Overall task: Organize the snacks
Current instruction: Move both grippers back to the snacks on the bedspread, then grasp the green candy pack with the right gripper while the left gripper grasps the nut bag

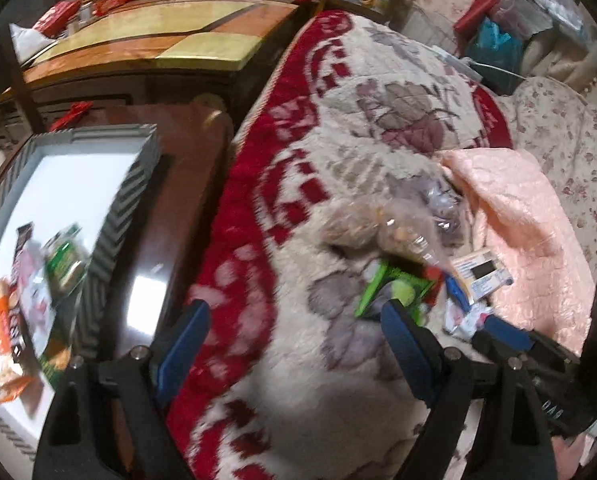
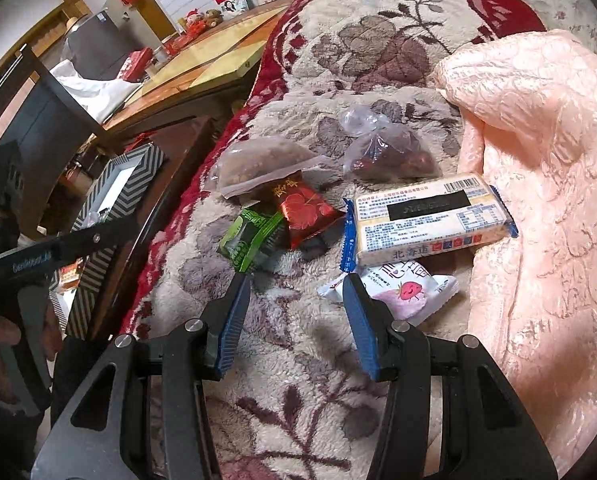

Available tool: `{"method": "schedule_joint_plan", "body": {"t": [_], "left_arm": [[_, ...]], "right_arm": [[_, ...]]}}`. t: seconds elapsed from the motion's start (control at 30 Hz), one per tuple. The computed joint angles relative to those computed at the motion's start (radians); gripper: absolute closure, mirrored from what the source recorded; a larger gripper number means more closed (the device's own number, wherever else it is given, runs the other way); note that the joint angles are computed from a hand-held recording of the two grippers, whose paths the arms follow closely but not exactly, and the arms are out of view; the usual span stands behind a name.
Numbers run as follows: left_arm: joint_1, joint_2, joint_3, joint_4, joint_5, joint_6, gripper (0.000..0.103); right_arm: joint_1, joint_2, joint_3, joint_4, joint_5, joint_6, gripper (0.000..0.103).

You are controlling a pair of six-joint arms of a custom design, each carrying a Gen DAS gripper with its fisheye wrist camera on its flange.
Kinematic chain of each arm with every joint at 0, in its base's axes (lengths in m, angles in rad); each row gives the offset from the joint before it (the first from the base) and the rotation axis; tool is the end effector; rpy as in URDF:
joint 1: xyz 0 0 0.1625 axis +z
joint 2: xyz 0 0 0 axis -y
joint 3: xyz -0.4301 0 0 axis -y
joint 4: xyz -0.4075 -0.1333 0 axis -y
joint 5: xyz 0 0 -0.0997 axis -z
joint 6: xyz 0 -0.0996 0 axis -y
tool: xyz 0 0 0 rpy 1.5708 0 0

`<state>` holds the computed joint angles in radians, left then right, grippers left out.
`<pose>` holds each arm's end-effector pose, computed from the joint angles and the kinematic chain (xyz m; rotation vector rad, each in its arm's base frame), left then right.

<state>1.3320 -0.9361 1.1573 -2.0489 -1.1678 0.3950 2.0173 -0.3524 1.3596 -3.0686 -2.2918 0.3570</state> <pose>-0.0152 -0.7912 0.3562 0.7751 2.5926 -0.3052 0.3824 -0.6424 -0.0525 -0.1240 -2.5105 0.9455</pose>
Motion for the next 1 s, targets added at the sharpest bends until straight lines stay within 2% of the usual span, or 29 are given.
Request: {"method": "schedule_joint_plan", "body": {"t": [0.17, 0.37, 0.5, 0.53, 0.63, 0.73, 0.8, 0.9, 1.0], "left_arm": [[-0.008, 0.033, -0.051, 0.053, -0.069, -0.005, 0.009], [-0.018, 0.070, -0.101, 0.069, -0.055, -0.031, 0.009], [-0.008, 0.078, -0.131, 0.081, -0.045, -0.043, 0.009], [-0.005, 0.082, -0.139, 0.086, -0.039, -0.044, 0.009], [0.007, 0.091, -0.162, 0.099, -0.021, -0.055, 0.009], [0.017, 0.102, -0.188, 0.109, -0.013, -0.071, 0.009], [0.022, 0.110, -0.204, 0.117, -0.009, -0.075, 0.009], [0.026, 0.117, -0.216, 0.121, -0.007, -0.073, 0.009], [0.030, 0.122, -0.227, 0.129, -0.006, -0.075, 0.009]], "right_arm": [[-0.005, 0.011, -0.010, -0.005, 0.027, -0.015, 0.048], [-0.016, 0.060, -0.100, 0.045, 0.108, -0.089, 0.048], [-0.010, 0.114, -0.225, 0.156, 0.046, -0.232, 0.048], [-0.011, 0.125, -0.262, 0.203, 0.039, -0.293, 0.048], [-0.013, 0.147, -0.344, 0.334, 0.002, -0.390, 0.048], [-0.028, 0.151, -0.403, 0.473, 0.036, -0.482, 0.048], [-0.035, 0.153, -0.431, 0.546, 0.041, -0.499, 0.048], [-0.028, 0.152, -0.444, 0.547, 0.034, -0.540, 0.048], [-0.018, 0.156, -0.467, 0.566, 0.032, -0.624, 0.048]]}}
